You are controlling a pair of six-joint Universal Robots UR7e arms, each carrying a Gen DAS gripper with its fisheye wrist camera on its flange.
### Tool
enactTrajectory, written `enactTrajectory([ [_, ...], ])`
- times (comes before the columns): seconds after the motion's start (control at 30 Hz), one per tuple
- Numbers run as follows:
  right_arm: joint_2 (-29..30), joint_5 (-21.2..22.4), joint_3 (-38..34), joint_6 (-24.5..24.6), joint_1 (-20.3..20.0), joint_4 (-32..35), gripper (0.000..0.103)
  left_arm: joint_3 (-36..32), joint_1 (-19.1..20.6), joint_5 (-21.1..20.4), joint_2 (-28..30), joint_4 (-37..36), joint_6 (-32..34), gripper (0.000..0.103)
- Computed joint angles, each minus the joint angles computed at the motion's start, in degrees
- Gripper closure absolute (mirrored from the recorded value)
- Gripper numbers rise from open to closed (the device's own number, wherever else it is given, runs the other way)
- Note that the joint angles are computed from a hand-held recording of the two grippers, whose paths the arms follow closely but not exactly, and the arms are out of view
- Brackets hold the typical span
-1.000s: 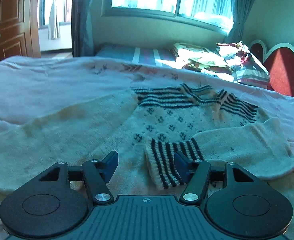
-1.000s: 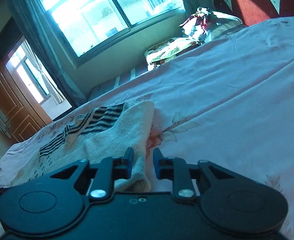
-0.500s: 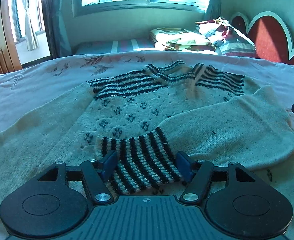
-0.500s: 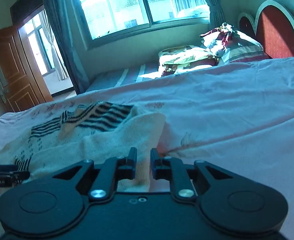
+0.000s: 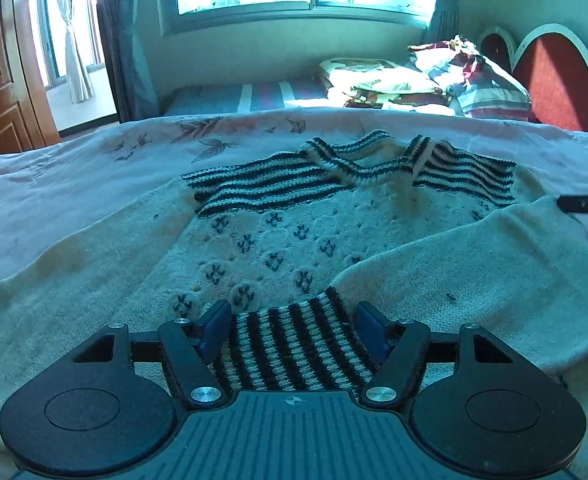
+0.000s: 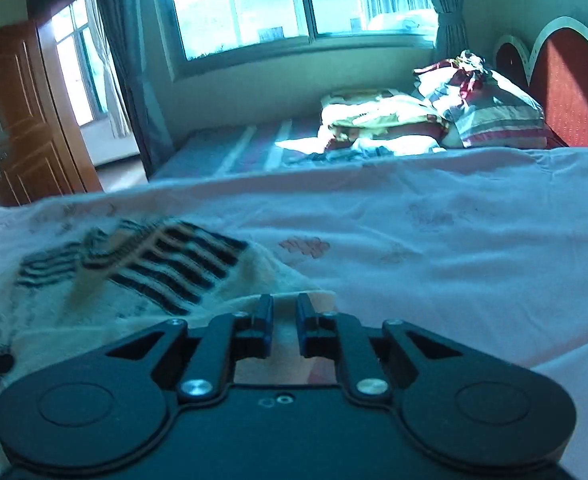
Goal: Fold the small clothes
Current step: 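Open both tools, leaving the cuff flat on the sweater body, then move the left tool to the other sleeve and grasp its striped cuff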
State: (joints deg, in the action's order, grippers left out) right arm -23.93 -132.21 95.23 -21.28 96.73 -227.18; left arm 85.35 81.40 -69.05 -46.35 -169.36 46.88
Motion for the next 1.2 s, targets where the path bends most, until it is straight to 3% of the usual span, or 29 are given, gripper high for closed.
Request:
enactTrajectory([
  [0.1,-0.71,0.26,0.77,0.96,-0.82,0.76,0.100,-0.93,-0.36,1.61,0.28,1.46,-1.55,0.024],
  [0.17,-1.21,-1.20,1.86,1.17,0.32,-0.30,0.090,-0.31,-0.87,2.67,-0.16,0.67,-1.76,0.024],
  [0.3,-3.06,2.81,10.95,0.98,2.32,-9.82,0.090,3.41,-0.58,-0.04,-3.14,-2.05,-1.54,0.024],
  [0.4,-2.23,5.73,15.82,-1.05,4.04,-12.87,0.093,5.87,-0.17,-0.59,-4.13,-3.06,-0.24,0.024],
  [0.43,-1.49,5.56,16.26,-1.88,4.52,-12.39,0.094,5.95,-0.16,0.86,-3.83,-2.24,0.01,0.024],
  [0.5,1.23,-0.16,13.82,-3.61,5.28,-9.95,0.096,6.25,0.44,-0.39,-3.56,-3.54,-0.05,0.021],
  [0.53,2.51,-0.93,12.67,-4.78,5.63,-11.66,0.095,5.93,0.56,-0.53,-3.54,-2.95,-0.36,0.020],
  [0.63,1.70,-3.23,11.06,-1.11,6.70,-7.57,0.092,5.15,0.34,0.12,-3.93,-0.67,-0.85,0.019],
  [0.77,1.47,-3.21,12.01,0.98,9.12,-12.00,0.086,6.34,1.41,-0.38,-7.15,-0.69,-2.06,0.019],
  [0.87,1.77,-6.11,12.20,4.81,10.88,-9.88,0.085,5.22,4.52,-1.44,-10.27,2.20,-6.70,0.019],
  [0.97,2.75,-7.71,11.65,8.43,12.46,-8.73,0.085,0.92,9.43,-4.32,-12.83,7.82,-15.45,0.019],
  [1.1,4.26,-8.75,9.43,13.33,14.14,-5.69,0.084,-8.91,15.76,-6.74,-11.88,12.28,-28.47,0.019],
  [1.2,5.77,-9.85,5.95,14.38,15.42,-1.88,0.084,-15.41,18.72,-9.87,-9.70,13.92,-32.89,0.019],
])
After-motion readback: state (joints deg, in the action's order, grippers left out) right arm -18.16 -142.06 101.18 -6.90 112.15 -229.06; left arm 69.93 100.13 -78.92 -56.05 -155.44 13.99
